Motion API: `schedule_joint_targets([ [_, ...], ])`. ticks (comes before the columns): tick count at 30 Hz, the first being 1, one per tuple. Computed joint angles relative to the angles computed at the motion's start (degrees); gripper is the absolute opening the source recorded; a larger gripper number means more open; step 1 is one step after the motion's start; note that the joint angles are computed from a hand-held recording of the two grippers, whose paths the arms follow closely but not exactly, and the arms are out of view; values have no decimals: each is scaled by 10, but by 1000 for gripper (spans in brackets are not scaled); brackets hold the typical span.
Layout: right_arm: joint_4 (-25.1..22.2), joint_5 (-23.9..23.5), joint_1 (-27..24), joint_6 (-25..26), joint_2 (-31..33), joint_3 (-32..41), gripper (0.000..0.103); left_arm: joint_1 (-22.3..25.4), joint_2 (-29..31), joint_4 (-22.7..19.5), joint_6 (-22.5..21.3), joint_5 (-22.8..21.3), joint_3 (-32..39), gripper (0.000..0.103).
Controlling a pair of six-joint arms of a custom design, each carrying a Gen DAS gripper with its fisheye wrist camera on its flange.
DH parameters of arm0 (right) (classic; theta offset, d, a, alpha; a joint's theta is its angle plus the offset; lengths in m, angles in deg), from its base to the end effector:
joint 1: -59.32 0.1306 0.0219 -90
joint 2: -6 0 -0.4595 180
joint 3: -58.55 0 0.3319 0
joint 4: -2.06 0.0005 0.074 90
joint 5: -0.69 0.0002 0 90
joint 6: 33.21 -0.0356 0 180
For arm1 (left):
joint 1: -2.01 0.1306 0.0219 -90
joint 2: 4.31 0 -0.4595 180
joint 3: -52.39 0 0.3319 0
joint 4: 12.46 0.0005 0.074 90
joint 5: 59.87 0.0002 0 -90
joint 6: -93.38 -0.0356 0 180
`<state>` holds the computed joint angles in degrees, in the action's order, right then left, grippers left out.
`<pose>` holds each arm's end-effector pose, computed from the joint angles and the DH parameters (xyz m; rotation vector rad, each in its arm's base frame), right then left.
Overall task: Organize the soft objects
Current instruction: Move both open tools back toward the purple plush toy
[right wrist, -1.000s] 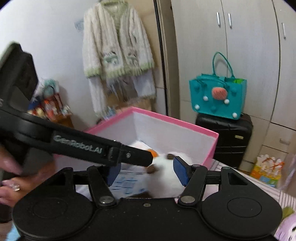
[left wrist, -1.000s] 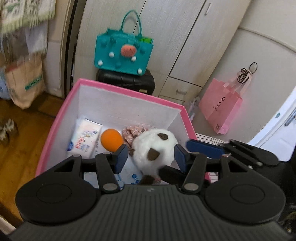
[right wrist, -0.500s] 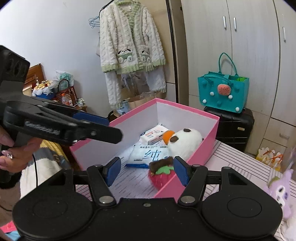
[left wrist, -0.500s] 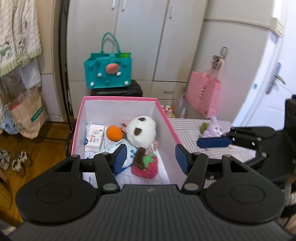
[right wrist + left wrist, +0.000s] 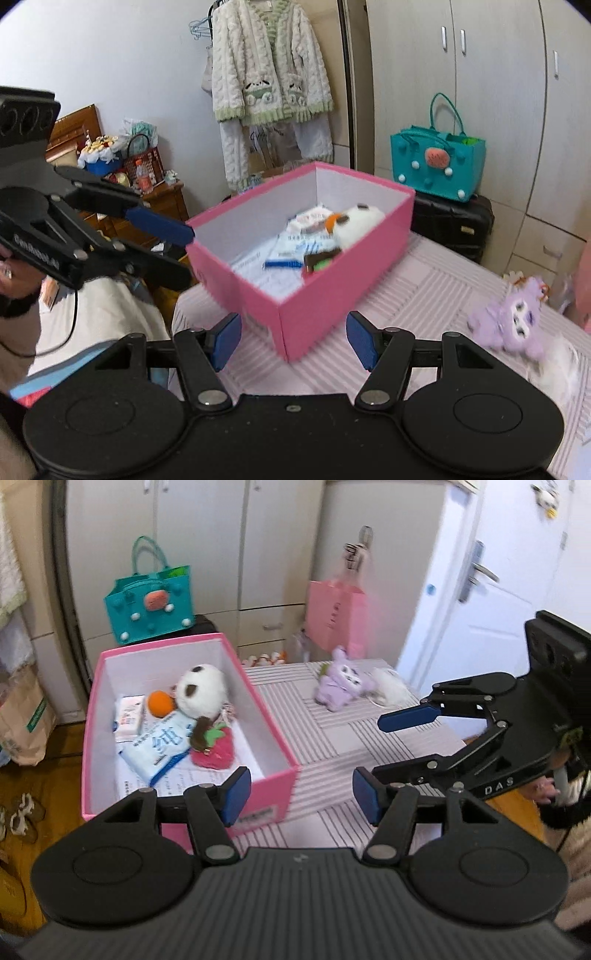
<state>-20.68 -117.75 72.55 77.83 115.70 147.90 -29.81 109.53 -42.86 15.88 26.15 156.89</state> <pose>0.5460 0.1453 0.3757 -0.8990 2.0766 0.5022 0.5272 -0.3248 0.4269 0.3465 2.2576 -0.3306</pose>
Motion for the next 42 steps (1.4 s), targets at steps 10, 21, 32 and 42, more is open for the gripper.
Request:
schedule_joint_targets([
  [10,94,23,-52,-21,-57,-123,68,-29,27,-26,-26,67,20,65],
  [21,208,21,-105,-65,-53,-205,68,-71,64,-27,-116,-14,57,65],
  [32,346,20,-118,-86,21,-196,74,-55,148,18,-77,54,152,65],
  [42,333,58,-104,-136,116,-70,78,-40,300,-31,-42,7,407,62],
])
